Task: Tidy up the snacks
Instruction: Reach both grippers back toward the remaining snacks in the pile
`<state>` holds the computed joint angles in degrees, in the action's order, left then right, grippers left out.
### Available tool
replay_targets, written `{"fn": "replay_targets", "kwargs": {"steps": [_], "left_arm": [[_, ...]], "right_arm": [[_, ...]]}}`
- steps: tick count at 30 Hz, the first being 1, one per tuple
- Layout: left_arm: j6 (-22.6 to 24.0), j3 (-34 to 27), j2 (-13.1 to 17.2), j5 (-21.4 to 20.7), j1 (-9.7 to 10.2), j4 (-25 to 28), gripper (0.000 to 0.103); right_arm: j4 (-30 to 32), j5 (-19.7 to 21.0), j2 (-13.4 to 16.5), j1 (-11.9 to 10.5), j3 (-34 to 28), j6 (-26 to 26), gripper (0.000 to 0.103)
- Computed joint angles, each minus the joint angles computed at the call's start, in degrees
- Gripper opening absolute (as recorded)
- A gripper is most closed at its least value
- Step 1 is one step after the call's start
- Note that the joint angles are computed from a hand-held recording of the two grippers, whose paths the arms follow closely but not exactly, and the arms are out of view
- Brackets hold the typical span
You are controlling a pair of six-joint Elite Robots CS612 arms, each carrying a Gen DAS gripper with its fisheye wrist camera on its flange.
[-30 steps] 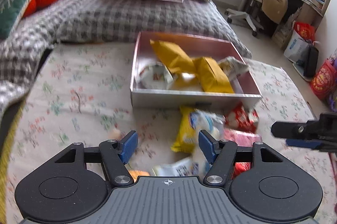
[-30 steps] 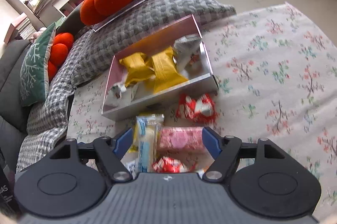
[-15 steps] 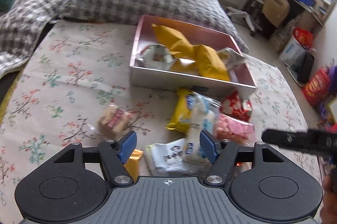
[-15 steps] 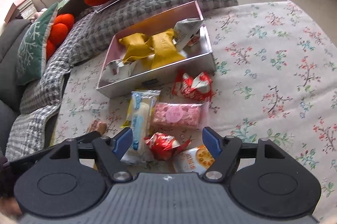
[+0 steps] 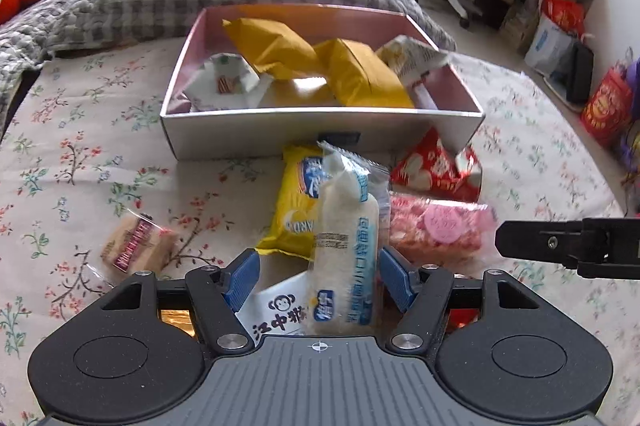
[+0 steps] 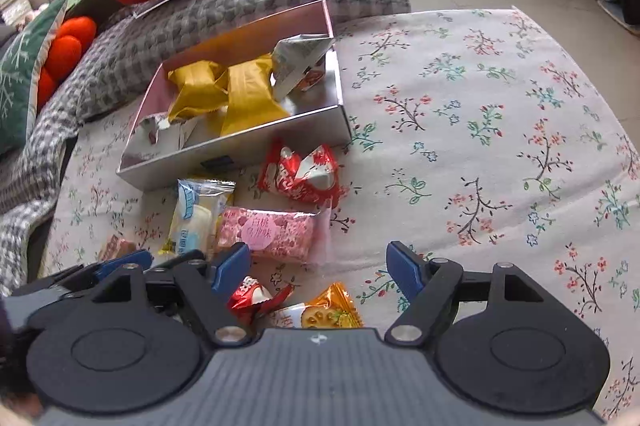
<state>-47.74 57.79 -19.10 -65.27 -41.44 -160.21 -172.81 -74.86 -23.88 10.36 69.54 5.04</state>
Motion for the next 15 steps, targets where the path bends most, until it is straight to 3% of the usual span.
{"fn": "replay_targets", "kwargs": {"steps": [1, 3, 11, 15], "left_arm": [[0.0, 0.0, 0.0, 0.2, -0.03, 0.5, 0.058], [0.2, 0.6, -0.2, 0.2, 0.0, -0.5, 0.03], [-2.1, 4.0, -2.1, -0.5, 0.03, -6.4, 0.017], [-2.1, 4.4, -2.4, 0.9, -0.12, -6.6, 0.017]], "right_arm": [[0.1, -0.3, 0.1, 0.1, -0.1, -0.5, 0.072], [0.4, -0.5, 0.2, 0.3, -0.3, -1.3, 0.072], [0.9, -1.5, 0.3, 0.5, -0.6, -4.2, 0.072], [1.7, 1.7, 0.2, 0.4, -0.5, -7.3, 0.072]]}}
